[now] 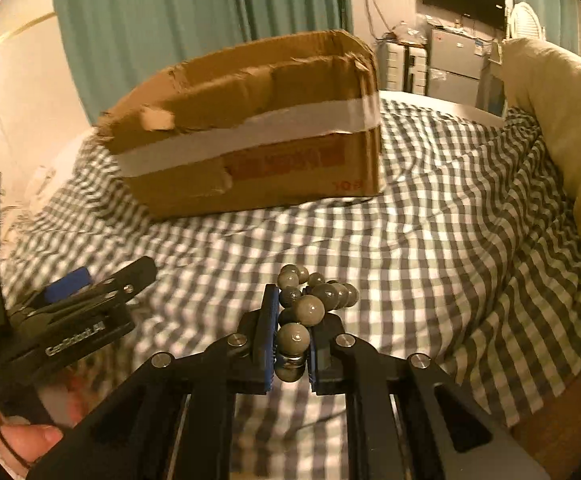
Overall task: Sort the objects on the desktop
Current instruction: 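Carry the bracelet into the box with the right tool and open it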
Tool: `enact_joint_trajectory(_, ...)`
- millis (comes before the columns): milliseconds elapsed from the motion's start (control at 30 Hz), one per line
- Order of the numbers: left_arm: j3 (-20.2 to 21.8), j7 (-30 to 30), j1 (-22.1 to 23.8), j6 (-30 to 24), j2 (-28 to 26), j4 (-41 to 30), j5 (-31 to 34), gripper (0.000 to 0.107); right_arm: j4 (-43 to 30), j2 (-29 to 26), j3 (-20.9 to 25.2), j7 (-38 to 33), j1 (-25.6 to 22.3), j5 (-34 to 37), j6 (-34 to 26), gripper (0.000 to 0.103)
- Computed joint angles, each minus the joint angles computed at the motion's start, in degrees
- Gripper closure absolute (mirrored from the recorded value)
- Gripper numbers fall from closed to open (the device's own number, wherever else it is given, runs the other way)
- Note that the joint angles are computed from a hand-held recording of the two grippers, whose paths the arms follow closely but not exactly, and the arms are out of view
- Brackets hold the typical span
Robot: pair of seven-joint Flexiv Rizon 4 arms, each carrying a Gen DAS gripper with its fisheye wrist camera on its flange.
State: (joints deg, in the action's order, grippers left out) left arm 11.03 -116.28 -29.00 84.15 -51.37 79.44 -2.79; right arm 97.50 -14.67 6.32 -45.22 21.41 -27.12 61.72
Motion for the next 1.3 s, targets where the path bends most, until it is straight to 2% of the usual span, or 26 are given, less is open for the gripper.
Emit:
enact_joint_trajectory(233,-0.5,-1.23,0.43,0.43,2.99,2.09,-0.82,0.004,0.28,2.35,0.64,-0.51,-0.25,0.23,3.2,0.092)
enact_joint_trajectory(400,-0.84,-0.23,1.03,1.32,4.37,0.81,-0.63,0.004,-4.12,1.46,0.62,-3.43,-0.39,0.68,4.01,0.092)
enact_joint_trajectory(500,2.27,-0.12,-0.39,-1.91,3.98,-3.76,0.47,0.004,-8.95,-0.59,0.32,-5.98,-0.17,1.25,4.08,0.092)
enact_joint_trajectory(567,2.44,0.52,0.06,-3.03,3.48,-6.8,1.78,0.004,-12.54,-2.42,-0.19,-7.65,0.08,1.35,4.06,0.092)
enact_joint_trajectory(700,1.51,2.19,1.92,-5.98,1.26,-14.1,3.44,0.004,-22.94,-8.2,-0.26,-12.72,0.0,4.67,2.66,0.092)
enact_joint_trajectory(900,0.58,2.05,5.21,-11.8,-5.61,-28.57,4.91,0.004,-39.46,-18.3,-0.66,-19.04,0.06,9.39,-2.82,0.092)
enact_joint_trajectory(1033,-1.2,3.74,7.37,-13.11,-10.4,-35.95,5.98,0.004,-45.58,-22.48,-1.81,-21.52,0.22,11.15,-4.63,0.09)
enact_joint_trajectory(1067,-1.08,3.88,7.49,-13.29,-11.19,-37.03,6.4,0.004,-47.13,-23.52,-1.42,-22.84,-0.01,11.89,-5.11,0.076)
enact_joint_trajectory(1100,-0.29,3.11,7.29,-13.14,-11.72,-37.61,7.04,0.004,-47.35,-23.85,-1.95,-23.38,0.23,11.94,-4.93,0.044)
enact_joint_trajectory(1167,0.65,1.27,7.05,-11.18,-11.82,-36.37,8.3,0.004,-42.78,-22.29,-4.73,-21.61,1.28,10.4,-0.46,0.015)
enact_joint_trajectory(1200,0.83,0.62,6.97,-10.64,-11.62,-35.59,8.59,0.004,-38.65,-20.82,-6.92,-19.23,2.19,8.66,4.01,0.015)
enact_joint_trajectory(1300,1.1,-1.02,6.31,-10.84,-10.46,-32.88,9.06,0.004,-30.08,-17.53,-11.45,-13.73,4.3,2.91,10.17,0.015)
